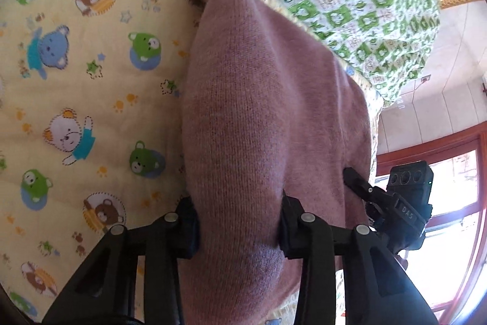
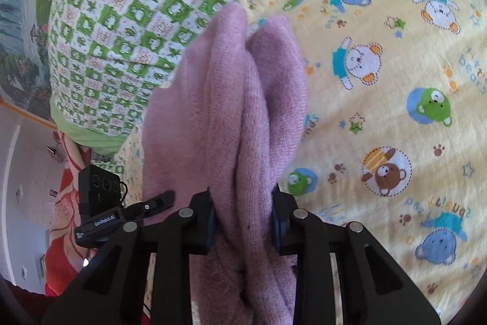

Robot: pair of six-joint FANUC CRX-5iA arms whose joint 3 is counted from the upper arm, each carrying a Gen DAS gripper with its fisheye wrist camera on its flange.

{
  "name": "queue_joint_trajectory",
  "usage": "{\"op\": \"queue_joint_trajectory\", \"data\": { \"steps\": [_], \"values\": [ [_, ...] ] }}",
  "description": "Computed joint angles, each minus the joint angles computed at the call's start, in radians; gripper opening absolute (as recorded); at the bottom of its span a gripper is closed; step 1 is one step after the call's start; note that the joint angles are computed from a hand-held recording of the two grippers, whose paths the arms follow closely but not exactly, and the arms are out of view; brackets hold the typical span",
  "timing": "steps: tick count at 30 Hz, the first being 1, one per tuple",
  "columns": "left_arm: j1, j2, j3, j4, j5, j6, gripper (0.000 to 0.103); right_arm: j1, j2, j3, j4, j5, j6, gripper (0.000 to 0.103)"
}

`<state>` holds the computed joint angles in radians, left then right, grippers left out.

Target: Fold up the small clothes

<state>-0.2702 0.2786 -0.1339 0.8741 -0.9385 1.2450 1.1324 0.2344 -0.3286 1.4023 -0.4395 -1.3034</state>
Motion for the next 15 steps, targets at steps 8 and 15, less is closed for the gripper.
{"op": "queue_joint_trajectory", "data": {
  "steps": [8,15],
  "values": [
    [0.082,-0.145,-0.08,-0.012,-0.014,-0.021,0.037,0.028,0.046,0.118,0.023,-0.022,0.06,0.028],
    [0.234,-0.298,-0.193,-0.047,-0.059,-0.038,0.037,0.026,0.176,0.309,0.0,0.071,0.184,0.028]
  ]
}}
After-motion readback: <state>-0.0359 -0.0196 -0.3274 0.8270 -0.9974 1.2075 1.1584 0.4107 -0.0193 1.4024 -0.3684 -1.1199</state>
